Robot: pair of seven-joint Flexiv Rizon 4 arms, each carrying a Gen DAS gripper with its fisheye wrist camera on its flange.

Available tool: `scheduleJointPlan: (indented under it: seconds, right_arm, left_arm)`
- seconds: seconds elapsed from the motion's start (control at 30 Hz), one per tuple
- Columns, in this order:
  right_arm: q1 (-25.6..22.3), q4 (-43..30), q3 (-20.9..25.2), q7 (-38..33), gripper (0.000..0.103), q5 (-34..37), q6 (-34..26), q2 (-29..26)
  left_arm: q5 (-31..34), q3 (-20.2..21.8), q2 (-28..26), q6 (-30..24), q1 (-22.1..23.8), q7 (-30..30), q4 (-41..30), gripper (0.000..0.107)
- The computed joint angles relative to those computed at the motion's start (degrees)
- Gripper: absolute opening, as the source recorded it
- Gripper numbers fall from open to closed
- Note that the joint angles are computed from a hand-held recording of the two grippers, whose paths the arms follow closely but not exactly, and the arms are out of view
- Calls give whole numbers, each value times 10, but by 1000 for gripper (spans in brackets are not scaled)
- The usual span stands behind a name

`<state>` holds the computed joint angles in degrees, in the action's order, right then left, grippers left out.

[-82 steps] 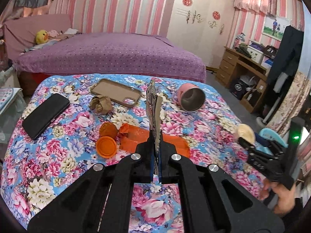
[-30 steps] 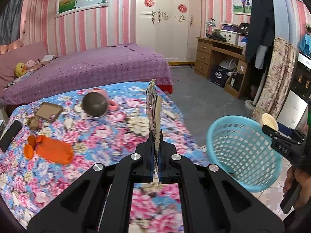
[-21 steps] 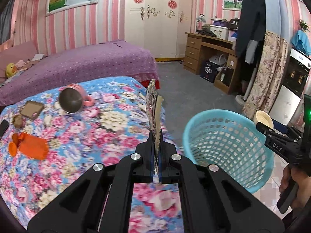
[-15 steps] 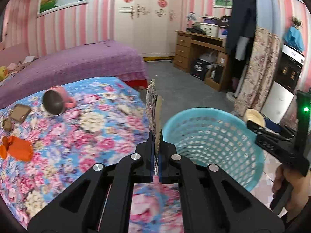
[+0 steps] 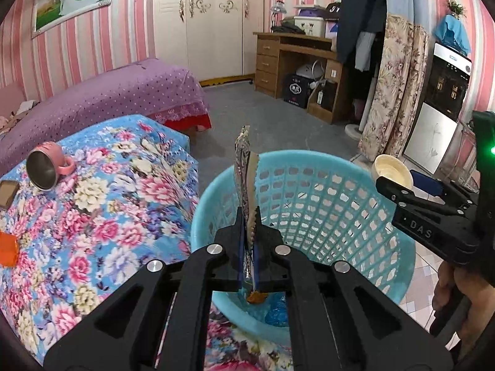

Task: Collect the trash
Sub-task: 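Open the left tool to drop the grey packet into the basket, then move the open left tool toward the bedspread while the right tool drops the cream bowl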

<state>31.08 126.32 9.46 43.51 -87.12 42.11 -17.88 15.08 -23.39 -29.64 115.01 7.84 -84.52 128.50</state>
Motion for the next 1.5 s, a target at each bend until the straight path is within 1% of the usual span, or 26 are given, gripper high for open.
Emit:
scheduleJointPlan:
  seconds: [0.03,0.1,0.13,0.17,0.2,0.27,0.3,0.37,0.47,0.6,0.77,0.93,0.97,1.03,1.13,1.2,1.23,1.4,1.5]
  right_arm:
    - [-1,0,-1,0,60,-1,3,-1]
    - [-1,-1,-1,-1,60,-1,5,-3]
    - [-1,-1,-1,-2,60,-1,5,-4]
    - [-1,-1,-1,-2,60,-1,5,-4]
    - [-1,-1,-1,-1,60,-2,5,-4]
    - [-1,-1,-1,0,60,-2,4,-4]
    - [-1,-1,-2,-1,60,-3,5,-4]
    - [-2,-1,-2,-3,60,-3,7,-5]
    - [-2,-4,-2,-6,60,-3,8,-7]
    - [3,-13,-4,-14,60,-2,5,-14]
    - [7,-29,-8,-9,60,-13,10,-27]
    - [16,-47,-12,-6,62,-27,13,-40]
    - [19,-50,-11,-9,64,-24,9,-41]
    - [28,-55,-11,-7,82,-22,-6,-43]
    - [42,-69,-10,-22,88,-5,-29,-49]
    - [50,-77,-11,-28,91,5,-41,-53]
    - [53,-83,-11,-32,96,10,-43,-56]
    - [66,-104,-15,-40,97,14,-43,-62]
    - [77,-126,-18,-42,98,20,-47,-73]
  left_arm:
    - [-6,9,-2,-4,-10,2,-4,4]
    - [-20,32,-2,-8,-34,11,-10,17]
    - [-34,55,-2,-3,-56,15,-12,34]
    - [-42,66,-3,4,-66,15,-12,49]
    - [-48,76,-4,12,-72,15,-11,54]
    - [-52,79,-4,15,-70,12,-11,68]
    - [-55,82,-3,16,-70,11,-12,72]
    - [-69,104,-2,32,-85,10,-11,83]
    - [-75,118,0,46,-88,8,-10,91]
    - [-97,145,5,56,-105,12,-9,96]
    - [-76,124,13,54,-60,-11,0,97]
    - [-63,122,22,54,-38,-27,9,97]
    - [-58,123,24,58,-34,-30,13,97]
    - [-56,132,28,64,-34,-29,19,97]
    - [-40,127,35,64,-13,-37,24,97]
    - [-19,111,39,64,18,-51,28,97]
    - [-6,103,41,65,35,-59,30,97]
    - [26,100,54,65,74,-73,34,97]
    - [53,86,66,61,115,-90,36,97]
